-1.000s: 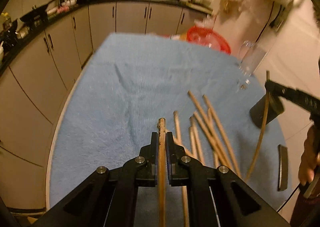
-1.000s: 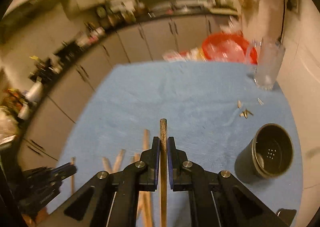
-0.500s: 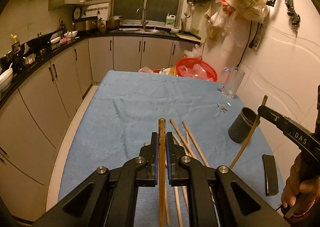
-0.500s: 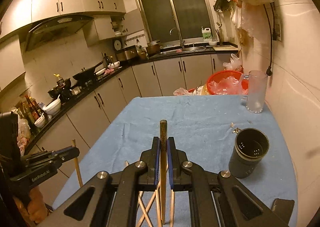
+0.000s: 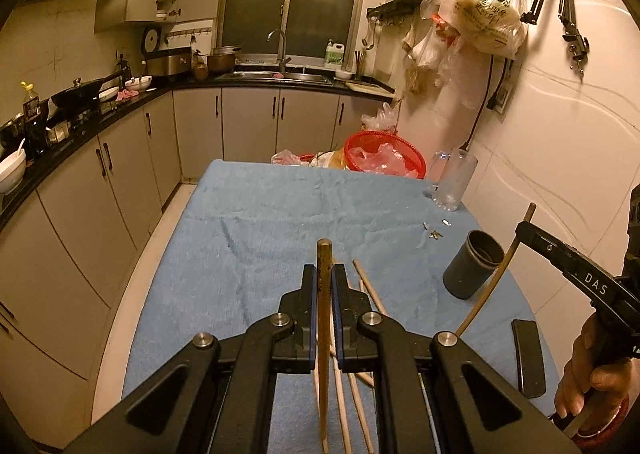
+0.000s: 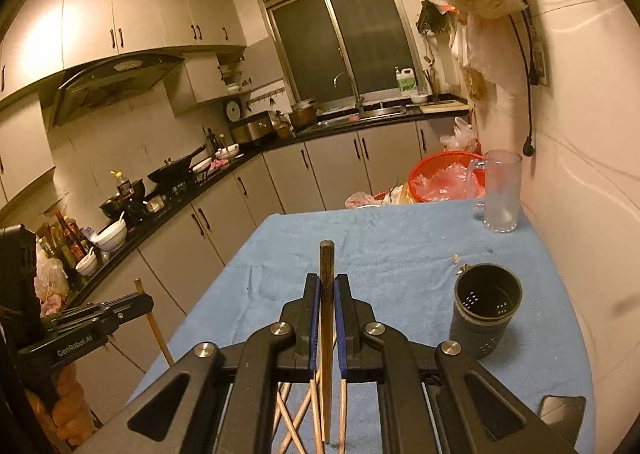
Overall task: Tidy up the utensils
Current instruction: 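Lift the left tool's chopstick toward the black cup while the right tool carries its chopstick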
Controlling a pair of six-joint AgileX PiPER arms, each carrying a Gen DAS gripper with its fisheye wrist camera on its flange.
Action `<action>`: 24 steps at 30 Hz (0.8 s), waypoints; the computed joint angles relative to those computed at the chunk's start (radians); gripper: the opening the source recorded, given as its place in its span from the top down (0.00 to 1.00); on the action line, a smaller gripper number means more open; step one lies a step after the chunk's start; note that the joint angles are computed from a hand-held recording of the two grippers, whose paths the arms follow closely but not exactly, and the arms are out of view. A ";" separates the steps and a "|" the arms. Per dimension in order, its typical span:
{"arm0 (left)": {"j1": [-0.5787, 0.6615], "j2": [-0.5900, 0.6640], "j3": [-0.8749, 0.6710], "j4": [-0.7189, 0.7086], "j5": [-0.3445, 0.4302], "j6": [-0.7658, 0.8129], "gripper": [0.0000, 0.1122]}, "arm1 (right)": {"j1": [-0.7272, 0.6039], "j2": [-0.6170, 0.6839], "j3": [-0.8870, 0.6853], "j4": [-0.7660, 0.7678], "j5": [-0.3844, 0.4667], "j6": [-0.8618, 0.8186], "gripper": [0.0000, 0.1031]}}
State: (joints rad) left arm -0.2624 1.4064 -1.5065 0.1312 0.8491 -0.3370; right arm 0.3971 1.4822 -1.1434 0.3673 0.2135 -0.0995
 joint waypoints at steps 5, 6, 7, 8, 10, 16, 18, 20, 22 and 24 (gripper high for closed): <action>-0.022 0.023 -0.052 0.013 0.024 -0.006 0.94 | -0.027 -0.022 0.009 0.075 0.005 -0.064 0.93; -0.025 0.030 -0.069 0.011 0.033 -0.003 0.94 | -0.032 -0.026 0.012 0.090 0.004 -0.076 0.93; -0.029 0.038 -0.087 0.005 0.039 0.006 0.94 | -0.038 -0.032 0.017 0.108 0.001 -0.092 0.93; -0.034 0.047 -0.107 0.003 0.048 0.009 0.94 | -0.046 -0.034 0.015 0.126 0.004 -0.114 0.93; -0.045 0.065 -0.144 0.003 0.062 0.015 0.94 | -0.062 -0.044 0.017 0.159 0.006 -0.143 0.93; -0.091 0.153 -0.313 -0.008 0.125 0.035 0.94 | -0.132 -0.074 0.009 0.249 0.032 -0.235 0.93; -0.108 0.190 -0.381 -0.016 0.151 0.044 0.94 | -0.171 -0.082 0.003 0.303 0.047 -0.287 0.93; -0.132 0.229 -0.452 -0.008 0.177 0.043 0.94 | -0.212 -0.088 -0.004 0.362 0.066 -0.339 0.93; -0.155 0.279 -0.546 -0.007 0.215 0.051 0.93 | -0.251 -0.095 -0.013 0.391 0.082 -0.366 0.93; -0.180 0.340 -0.657 -0.002 0.262 0.052 0.94 | -0.290 -0.098 -0.032 0.423 0.105 -0.396 0.93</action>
